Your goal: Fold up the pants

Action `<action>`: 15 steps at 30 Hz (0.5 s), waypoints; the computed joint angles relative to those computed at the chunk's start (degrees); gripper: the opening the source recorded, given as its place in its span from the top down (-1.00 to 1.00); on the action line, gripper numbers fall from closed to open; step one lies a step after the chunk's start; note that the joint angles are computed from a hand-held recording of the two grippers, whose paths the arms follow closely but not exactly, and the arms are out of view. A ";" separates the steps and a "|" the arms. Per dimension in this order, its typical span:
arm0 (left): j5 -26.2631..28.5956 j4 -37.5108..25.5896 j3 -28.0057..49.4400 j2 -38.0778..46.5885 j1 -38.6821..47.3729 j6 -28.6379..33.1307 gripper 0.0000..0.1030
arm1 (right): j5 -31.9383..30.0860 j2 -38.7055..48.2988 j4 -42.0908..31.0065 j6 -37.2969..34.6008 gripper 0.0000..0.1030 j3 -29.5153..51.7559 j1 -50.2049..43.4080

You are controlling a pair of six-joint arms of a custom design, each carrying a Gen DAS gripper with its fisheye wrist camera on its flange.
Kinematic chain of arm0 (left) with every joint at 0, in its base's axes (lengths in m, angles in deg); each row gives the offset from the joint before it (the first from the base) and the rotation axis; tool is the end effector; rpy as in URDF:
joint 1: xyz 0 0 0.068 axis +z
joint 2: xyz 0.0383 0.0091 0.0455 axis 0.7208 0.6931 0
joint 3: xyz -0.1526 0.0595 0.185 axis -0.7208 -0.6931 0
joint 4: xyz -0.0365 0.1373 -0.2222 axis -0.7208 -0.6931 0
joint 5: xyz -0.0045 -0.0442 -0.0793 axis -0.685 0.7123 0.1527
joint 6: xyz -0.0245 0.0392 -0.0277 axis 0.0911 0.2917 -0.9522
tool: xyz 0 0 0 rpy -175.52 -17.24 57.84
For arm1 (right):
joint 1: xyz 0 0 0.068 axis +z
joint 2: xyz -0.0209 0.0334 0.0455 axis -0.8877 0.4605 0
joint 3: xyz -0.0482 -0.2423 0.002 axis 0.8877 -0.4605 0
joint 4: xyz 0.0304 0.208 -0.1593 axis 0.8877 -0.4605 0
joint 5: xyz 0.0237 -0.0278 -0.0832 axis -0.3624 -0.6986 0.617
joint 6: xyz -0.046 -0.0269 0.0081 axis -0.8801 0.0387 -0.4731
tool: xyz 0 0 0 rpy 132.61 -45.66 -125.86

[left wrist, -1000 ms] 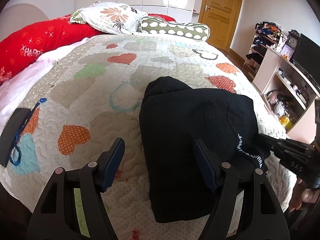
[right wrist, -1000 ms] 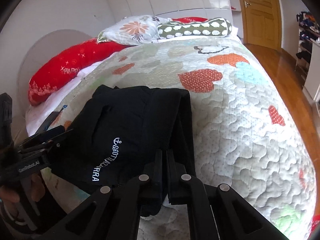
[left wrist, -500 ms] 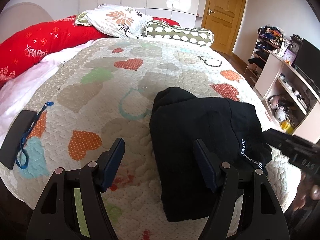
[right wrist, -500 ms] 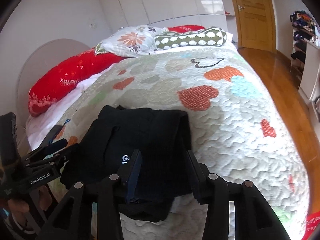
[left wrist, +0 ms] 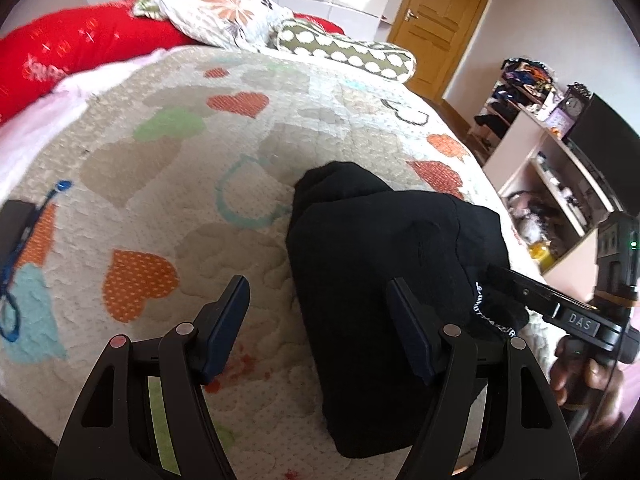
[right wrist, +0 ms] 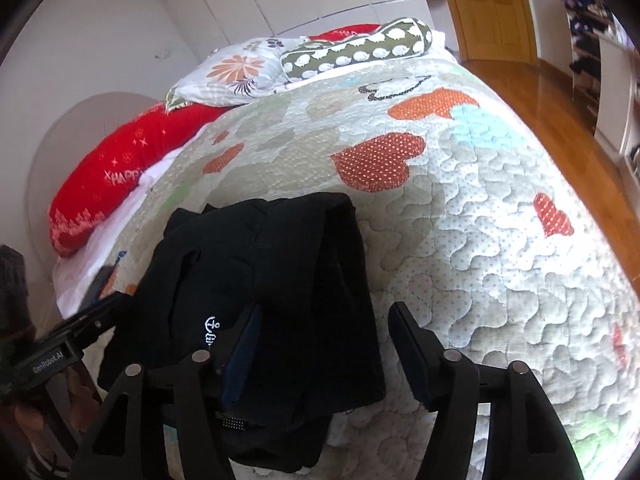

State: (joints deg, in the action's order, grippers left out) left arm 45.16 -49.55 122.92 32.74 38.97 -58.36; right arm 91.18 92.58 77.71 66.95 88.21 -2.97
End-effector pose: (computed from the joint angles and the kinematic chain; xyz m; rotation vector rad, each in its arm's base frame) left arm 0.2687 -0.0513 0.1369 0.6791 2.4018 -0.6027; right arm 0.1593 0.2283 0.0932 0.5887 2.2207 0.3802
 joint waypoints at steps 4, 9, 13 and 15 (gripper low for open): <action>1.89 -0.66 1.85 3.10 -0.12 0.19 -0.41 | -1.26 0.54 3.68 -2.14 -0.32 -1.09 -1.11; 3.53 -2.05 4.99 8.92 -1.31 0.77 -0.66 | -6.22 3.66 10.30 -8.64 -0.50 -0.88 -4.07; 6.57 -2.73 7.63 13.10 -1.04 -0.22 -0.67 | -7.46 6.06 19.20 -11.65 -0.35 -2.00 -5.14; 6.89 -2.48 7.92 13.52 -1.45 -0.11 -0.51 | -7.83 7.62 22.03 -12.72 -0.05 -1.69 -5.45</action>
State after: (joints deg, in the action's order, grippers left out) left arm 52.05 -52.03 130.84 46.26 37.53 -58.47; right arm 83.35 100.20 99.75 54.23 86.52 -8.42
